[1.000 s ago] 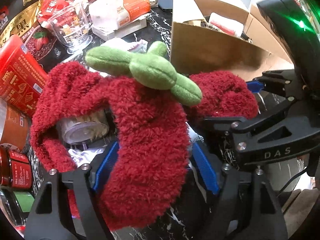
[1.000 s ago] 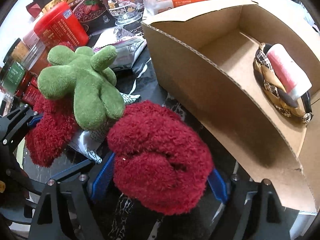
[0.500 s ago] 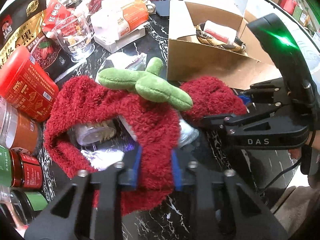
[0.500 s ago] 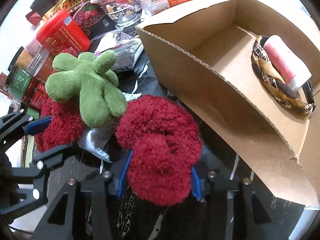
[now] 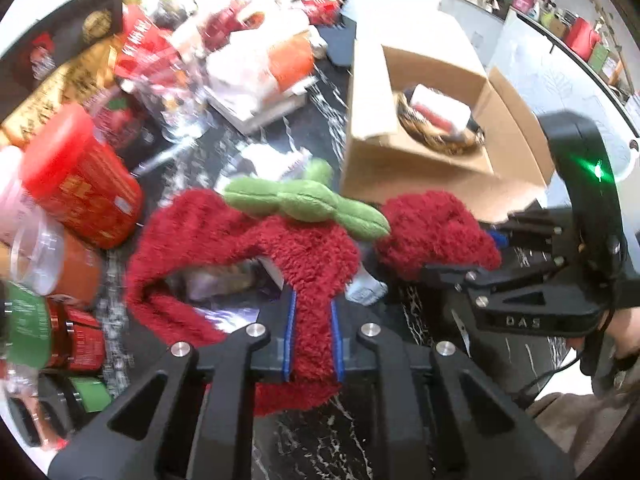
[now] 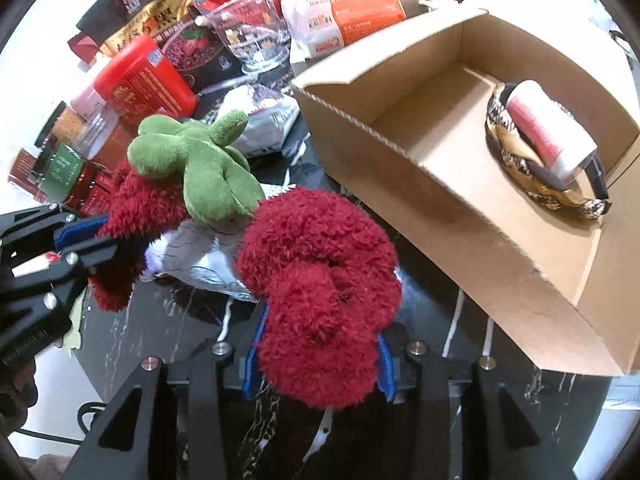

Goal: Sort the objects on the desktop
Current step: 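Grasp the red sock with green plush with the left tool while the right tool grasps the other red sock, then lift and carry both red socks over the cardboard box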

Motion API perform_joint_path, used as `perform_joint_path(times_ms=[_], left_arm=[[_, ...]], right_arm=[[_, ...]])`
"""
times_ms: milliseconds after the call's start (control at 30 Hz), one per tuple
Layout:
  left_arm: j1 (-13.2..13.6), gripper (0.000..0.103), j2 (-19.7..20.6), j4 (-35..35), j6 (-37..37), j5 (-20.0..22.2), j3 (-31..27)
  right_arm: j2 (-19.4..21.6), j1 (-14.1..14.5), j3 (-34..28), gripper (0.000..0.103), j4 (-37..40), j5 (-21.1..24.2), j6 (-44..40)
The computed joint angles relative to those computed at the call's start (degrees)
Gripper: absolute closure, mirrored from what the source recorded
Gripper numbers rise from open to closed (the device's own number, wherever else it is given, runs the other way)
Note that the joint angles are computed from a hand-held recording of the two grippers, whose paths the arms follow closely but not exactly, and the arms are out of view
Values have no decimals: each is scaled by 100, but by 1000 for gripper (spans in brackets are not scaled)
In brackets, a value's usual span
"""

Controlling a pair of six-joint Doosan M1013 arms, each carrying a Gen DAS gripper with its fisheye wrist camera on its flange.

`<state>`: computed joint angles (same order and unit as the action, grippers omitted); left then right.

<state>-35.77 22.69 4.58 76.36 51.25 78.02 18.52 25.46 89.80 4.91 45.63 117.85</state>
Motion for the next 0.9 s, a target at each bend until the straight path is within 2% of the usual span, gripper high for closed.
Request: perform_joint_path(times_ms=[167,467,900], left_arm=[[-55,90,-150,303,-167,17,-30],[-85,90,-356,336,-216,121,-125],[-235,90,-402,560,-42,389,-554]], right_arm=[[-45,22,-13,58,35,-93,-55],[-229,115,-6,58,-32,-233,-111],[-582,222,-22,58,-560,-356,158]])
